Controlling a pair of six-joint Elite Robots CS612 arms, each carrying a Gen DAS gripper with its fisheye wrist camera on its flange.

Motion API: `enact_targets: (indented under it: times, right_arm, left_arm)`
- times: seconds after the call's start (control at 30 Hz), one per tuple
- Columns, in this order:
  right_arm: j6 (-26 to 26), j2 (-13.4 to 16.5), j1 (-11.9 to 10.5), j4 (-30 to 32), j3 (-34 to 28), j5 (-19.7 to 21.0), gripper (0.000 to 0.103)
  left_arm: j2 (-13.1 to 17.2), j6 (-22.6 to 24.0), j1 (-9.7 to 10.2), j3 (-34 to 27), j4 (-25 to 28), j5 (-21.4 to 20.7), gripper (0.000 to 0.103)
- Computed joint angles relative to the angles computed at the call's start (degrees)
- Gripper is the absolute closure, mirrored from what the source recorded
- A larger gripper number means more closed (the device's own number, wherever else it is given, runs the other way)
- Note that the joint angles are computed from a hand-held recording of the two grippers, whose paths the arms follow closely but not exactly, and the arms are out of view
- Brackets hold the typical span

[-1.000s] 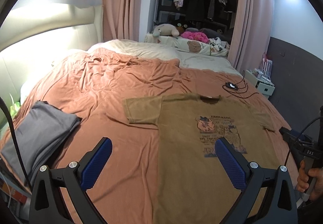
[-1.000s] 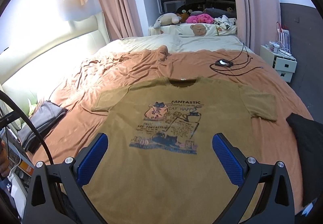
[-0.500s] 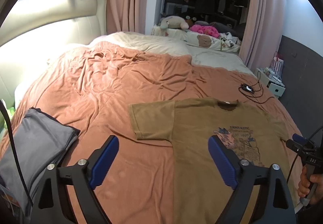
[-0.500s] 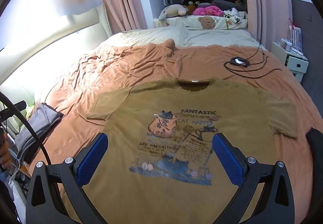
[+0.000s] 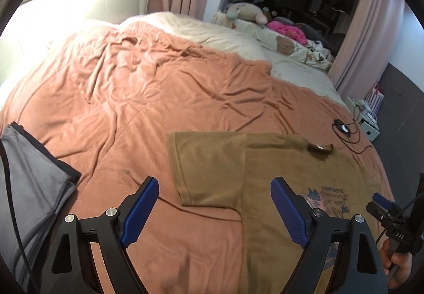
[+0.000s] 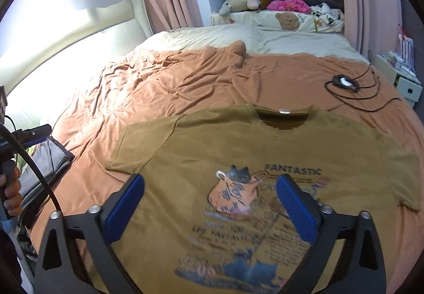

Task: Fold small clothes
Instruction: 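Move the open left gripper to the side edge of the olive T-shirt, then grasp the shirt side edge with the left gripper, fold it inward, release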

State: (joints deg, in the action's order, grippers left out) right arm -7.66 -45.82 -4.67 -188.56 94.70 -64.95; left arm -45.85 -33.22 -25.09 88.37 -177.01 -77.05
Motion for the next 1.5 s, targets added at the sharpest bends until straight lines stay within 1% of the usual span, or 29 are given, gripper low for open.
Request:
enact_targets:
  times: [0.03, 0.07, 0.17, 0.2, 0.23, 0.3, 0.4, 0.47, 0.5, 0.57, 0.6, 0.67, 0.77, 0.9, 1.03, 1.1, 1.17, 1.2, 1.23, 1.27, 1.33, 1.4, 1.5]
  right_arm:
    - [0.16, 0.58, 0.17, 1.07, -1.11, 0.28, 0.013]
    - [0.31, 1.06, 0.25, 1.86, -1.99, 0.51, 0.017]
    - [0.43, 2.87, 0.68, 5.14, -5.38, 1.15, 0.025]
    - [0.48, 3.54, 0.9, 6.01, -6.53, 1.09, 0.026]
    - [0.47, 4.15, 1.11, 6.83, -7.62, 1.0, 0.03]
    - [0.49, 5.33, 1.48, 8.51, -9.53, 1.11, 0.035]
    - [0.81, 6.97, 2.1, 10.58, -12.22, 0.95, 0.045]
    - [0.88, 7.74, 2.44, 11.91, -13.51, 0.99, 0.054]
    - [0.94, 8.34, 2.58, 13.0, -14.52, 1.39, 0.057]
    - [1.15, 9.33, 2.89, 14.78, -16.28, 2.02, 0.065]
    - [1.32, 9.73, 3.0, 15.32, -16.95, 2.19, 0.067]
    - [1.53, 10.58, 3.32, 16.74, -18.48, 2.54, 0.075]
    - [1.68, 11.87, 3.64, 19.01, -20.81, 3.21, 0.08]
    - [2.39, 13.35, 3.99, 21.04, -23.4, 4.11, 0.083]
    - [3.32, 14.8, 4.35, 22.97, -25.9, 5.18, 0.089]
    - [3.86, 15.61, 4.53, 24.12, -27.3, 5.79, 0.091]
    - [4.47, 16.31, 4.72, 25.27, -28.52, 6.43, 0.092]
    - [4.91, 16.67, 4.76, 26.0, -29.15, 7.0, 0.092]
    - [5.35, 17.0, 4.78, 26.7, -29.75, 7.66, 0.094]
    - [5.8, 17.36, 4.79, 27.45, -30.4, 8.43, 0.095]
    - [6.53, 18.16, 4.93, 29.11, -31.9, 9.68, 0.095]
    - [7.22, 18.99, 5.18, 30.59, -33.45, 10.92, 0.095]
    - [7.73, 20.05, 5.38, 32.67, -35.41, 11.72, 0.095]
  left_arm:
    - [0.55, 0.04, 0.3, -0.82, 0.64, -0.51, 0.021]
    - [1.33, 0.2, 0.73, -2.0, 1.6, -1.36, 0.024]
    - [3.08, 0.27, 1.63, -4.57, 4.04, -2.51, 0.032]
    - [3.81, -0.1, 1.97, -5.58, 5.11, -3.32, 0.037]
    - [4.43, -0.37, 2.27, -6.44, 5.92, -4.12, 0.039]
    - [5.76, -1.12, 2.85, -8.17, 7.48, -5.38, 0.041]
    - [7.57, -1.36, 3.54, -10.58, 9.29, -6.6, 0.045]
    - [8.79, -1.91, 4.09, -12.24, 10.86, -7.61, 0.049]
    - [9.3, -2.13, 4.36, -12.91, 11.33, -8.18, 0.052]
    - [10.38, -2.88, 4.87, -14.31, 12.32, -9.33, 0.056]
    - [10.99, -3.26, 5.1, -15.19, 13.14, -9.86, 0.058]
    - [11.98, -3.38, 5.45, -16.54, 14.15, -10.51, 0.06]
    - [13.45, -4.96, 6.07, -18.41, 15.94, -11.21, 0.061]
    - [14.97, -6.8, 6.64, -20.48, 18.48, -11.65, 0.061]
    - [16.0, -8.31, 7.1, -21.51, 19.58, -12.81, 0.061]
    - [16.71, -9.04, 7.37, -22.03, 19.85, -14.32, 0.061]
    - [16.8, -9.46, 7.35, -21.85, 19.34, -14.13, 0.062]
    - [16.74, -9.36, 7.34, -21.88, 19.5, -14.26, 0.067]
    - [16.84, -9.16, 7.44, -22.14, 19.74, -15.06, 0.085]
    - [16.96, -9.07, 7.56, -22.49, 20.32, -15.95, 0.094]
    - [16.92, -9.38, 7.66, -22.38, 19.73, -16.43, 0.097]
    - [16.51, -9.18, 7.55, -21.87, 18.46, -16.01, 0.097]
    - [15.7, -7.9, 7.32, -21.14, 16.6, -16.04, 0.097]
